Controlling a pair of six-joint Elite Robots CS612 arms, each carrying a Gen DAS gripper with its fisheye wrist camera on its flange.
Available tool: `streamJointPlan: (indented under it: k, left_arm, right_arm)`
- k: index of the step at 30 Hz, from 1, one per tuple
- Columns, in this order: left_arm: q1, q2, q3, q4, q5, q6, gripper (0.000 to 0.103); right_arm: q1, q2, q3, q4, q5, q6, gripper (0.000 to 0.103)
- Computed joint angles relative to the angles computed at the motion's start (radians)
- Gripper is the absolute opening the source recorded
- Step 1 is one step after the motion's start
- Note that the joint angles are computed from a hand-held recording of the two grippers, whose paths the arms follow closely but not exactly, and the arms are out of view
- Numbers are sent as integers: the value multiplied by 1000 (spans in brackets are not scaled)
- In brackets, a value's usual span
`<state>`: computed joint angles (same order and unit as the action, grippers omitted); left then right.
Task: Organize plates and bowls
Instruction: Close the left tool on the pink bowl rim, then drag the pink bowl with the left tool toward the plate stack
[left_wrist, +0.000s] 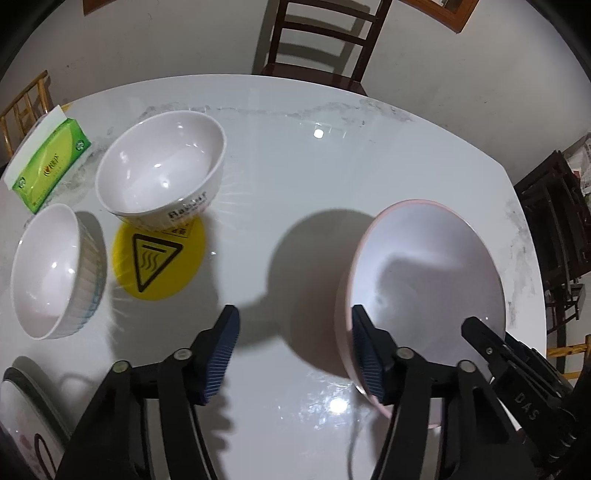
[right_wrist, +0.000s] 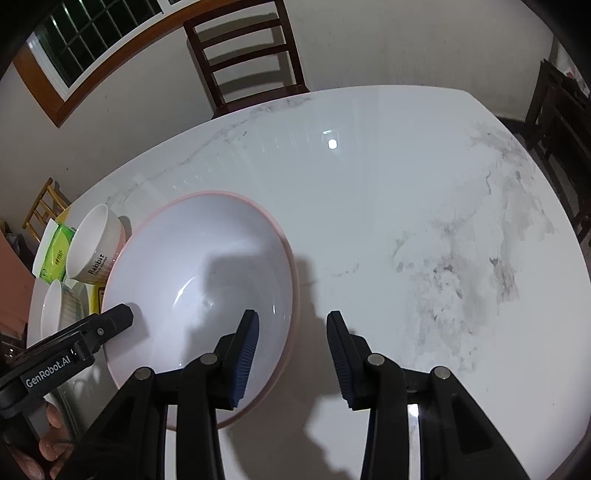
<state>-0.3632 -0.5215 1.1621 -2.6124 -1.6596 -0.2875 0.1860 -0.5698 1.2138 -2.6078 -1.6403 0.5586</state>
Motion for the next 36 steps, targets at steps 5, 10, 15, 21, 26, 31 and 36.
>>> streamJointPlan:
  k: [5,10,15,21,26,31,36]
  left_arm:
    - [4,9,-11,1,-48,10,31]
    - [10,11,-14,-1,-105,30,13]
    - [6,6,-9,12,-102,50,8]
    - [11,-9,10,24,-114,54,7]
    - [16,-40,60,7,-109,58,8]
    - [20,-78,123,-26,-94,53,8]
    - [26,-125,204,-53,-86,35,8]
  right_arm:
    - [-1,11,-15,12,13,7,19]
    - [-5,8,-5,-4,45,15,14]
    - [-1,3,-1,8,40,21,13]
    - [7,-10,10,16,40,12,13]
    - [15,-25,26,4,53,9,13]
    - [32,-44,49,-7,65,-4,13]
    - [54,-63,73,-19,77,-14,13]
